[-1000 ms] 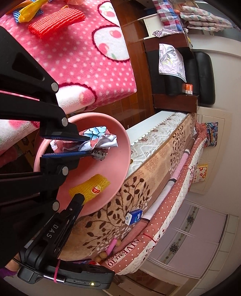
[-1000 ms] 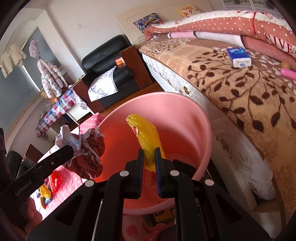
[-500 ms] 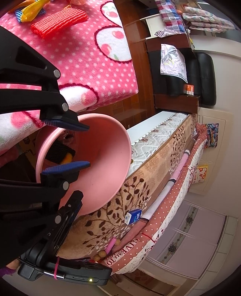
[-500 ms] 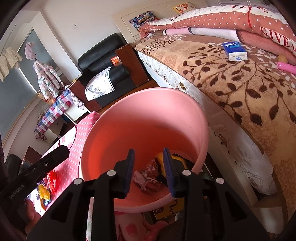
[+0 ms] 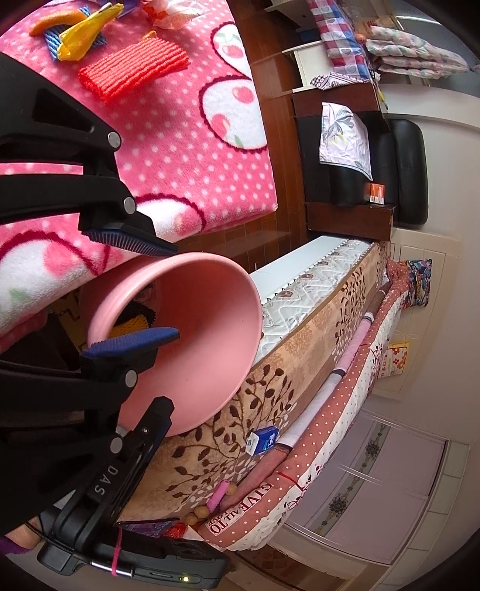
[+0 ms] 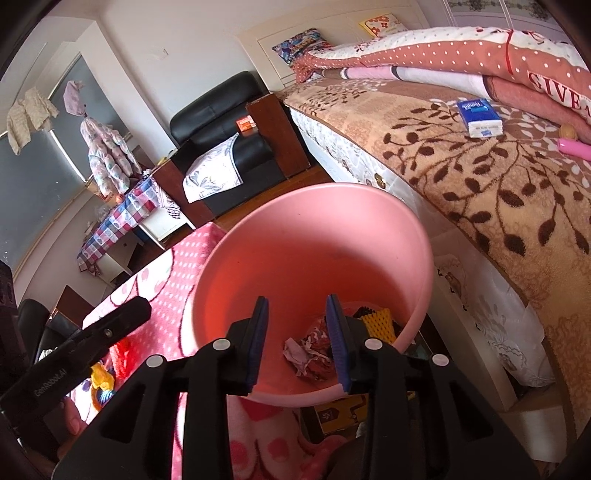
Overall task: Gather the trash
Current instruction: 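Move both open grippers back from the bucket to the table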
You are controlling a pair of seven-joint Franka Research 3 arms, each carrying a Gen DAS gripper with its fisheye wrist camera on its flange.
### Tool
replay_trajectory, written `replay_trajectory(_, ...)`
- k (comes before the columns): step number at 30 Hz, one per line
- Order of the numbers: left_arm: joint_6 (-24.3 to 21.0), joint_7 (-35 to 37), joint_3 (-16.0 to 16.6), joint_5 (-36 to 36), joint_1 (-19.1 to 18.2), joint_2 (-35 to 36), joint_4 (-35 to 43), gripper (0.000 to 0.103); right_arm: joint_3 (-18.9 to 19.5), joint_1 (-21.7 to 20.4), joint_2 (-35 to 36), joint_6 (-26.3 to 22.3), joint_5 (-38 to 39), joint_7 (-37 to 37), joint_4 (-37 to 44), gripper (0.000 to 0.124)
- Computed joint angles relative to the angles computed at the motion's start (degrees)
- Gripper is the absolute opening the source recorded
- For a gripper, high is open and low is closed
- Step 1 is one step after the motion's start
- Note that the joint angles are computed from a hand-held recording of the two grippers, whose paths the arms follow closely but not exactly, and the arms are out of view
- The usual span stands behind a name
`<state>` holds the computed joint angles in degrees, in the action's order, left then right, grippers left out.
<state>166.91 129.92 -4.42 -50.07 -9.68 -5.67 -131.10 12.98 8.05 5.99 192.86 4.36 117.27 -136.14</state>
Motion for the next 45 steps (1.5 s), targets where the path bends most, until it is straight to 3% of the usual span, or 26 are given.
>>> replay_trajectory(9,1.04,-1.77,2.55,1.38,-0.83,-4.76,-4.36,0.039,2.83,-2.61,-1.40,0.93,-9.04,6.53,-0.40,0.034)
replay_trajectory(14,1.63,-3.98,4.93,3.63,-1.78,-7.76,-7.16,0.040,2.60,-1.65,-1.28,1.51,-13.48,9.59,0.17,0.035)
replay_trajectory(18,2.85,-5.65,7.41,5.66,-2.78,-10.11,-9.51,0.048,3.41,-1.61,-1.12,0.98,-16.88,11.69,1.05,0.035)
replay_trajectory(26,5.10,-11.34,12.01,12.70,-3.14,-14.37,-13.95,0.048,11.87,-8.63,-0.01,0.02,-26.49,17.65,3.23,0.035)
replay_trajectory(33,6.65,-18.84,13.03,21.52,1.26,-18.64,-18.74,0.048,21.63,-15.80,2.80,-0.51,-31.87,19.20,5.81,0.035)
replay_trajectory(39,7.54,-24.30,13.26,28.50,6.54,-21.70,-22.19,0.048,28.52,-19.44,5.55,-2.47,-30.87,14.68,7.70,0.036)
replay_trajectory(45,7.56,-29.37,12.90,34.99,12.19,-24.41,-25.51,0.048,29.33,-17.52,6.80,-3.84,-27.29,9.99,8.83,0.036)
